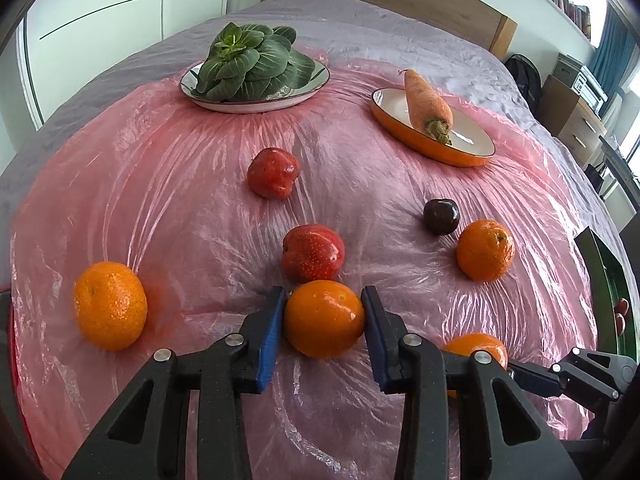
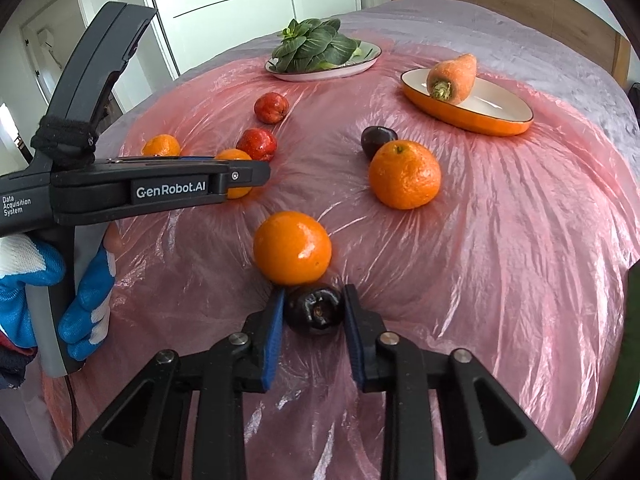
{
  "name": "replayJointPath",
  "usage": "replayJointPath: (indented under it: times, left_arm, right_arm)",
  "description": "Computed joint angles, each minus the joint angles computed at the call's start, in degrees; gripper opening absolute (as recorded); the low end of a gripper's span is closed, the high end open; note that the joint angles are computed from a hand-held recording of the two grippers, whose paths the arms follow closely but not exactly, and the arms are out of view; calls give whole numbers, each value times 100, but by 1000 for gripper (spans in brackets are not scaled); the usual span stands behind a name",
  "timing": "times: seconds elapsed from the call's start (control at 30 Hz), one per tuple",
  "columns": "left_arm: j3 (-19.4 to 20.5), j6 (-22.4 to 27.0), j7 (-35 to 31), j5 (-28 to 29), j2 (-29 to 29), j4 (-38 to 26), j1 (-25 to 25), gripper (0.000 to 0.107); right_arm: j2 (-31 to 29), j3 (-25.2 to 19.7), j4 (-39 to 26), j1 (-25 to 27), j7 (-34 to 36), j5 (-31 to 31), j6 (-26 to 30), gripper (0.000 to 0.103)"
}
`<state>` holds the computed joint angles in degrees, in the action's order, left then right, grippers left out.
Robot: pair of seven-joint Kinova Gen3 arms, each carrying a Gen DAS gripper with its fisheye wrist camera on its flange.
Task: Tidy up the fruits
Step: 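Grasp an orange with the left tool while the right tool grasps a dark plum, then carry the held orange and dark plum over the green tray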
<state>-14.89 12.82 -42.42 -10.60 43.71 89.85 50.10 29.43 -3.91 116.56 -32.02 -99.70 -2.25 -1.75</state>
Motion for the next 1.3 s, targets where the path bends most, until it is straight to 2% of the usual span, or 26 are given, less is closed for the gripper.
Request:
replayJointPath:
  times: [0.13, 0.47, 0.8, 1.07, 1.3]
  left_arm:
    - [59, -69, -5, 37, -77, 83, -52, 33]
    - [89, -331, -151, 262, -286, 396, -72, 33]
    - [-176, -470, -226, 371, -498, 685, 280, 33]
    - [-352, -380, -202, 357, -645, 863, 622, 33]
    - [-693, -177, 165, 31, -770, 989, 1194, 33]
  right_arm:
    - [-79, -143, 96, 145, -23, -26, -98, 40]
    - [-306, 122, 294, -160, -68, -171, -166, 40]
    - [-533, 132, 577, -229, -137, -307, -287, 40]
    - [-817, 400, 837, -620, -175, -543, -308, 40]
    - [-1053, 791, 1065, -1131, -221, -834, -242, 40]
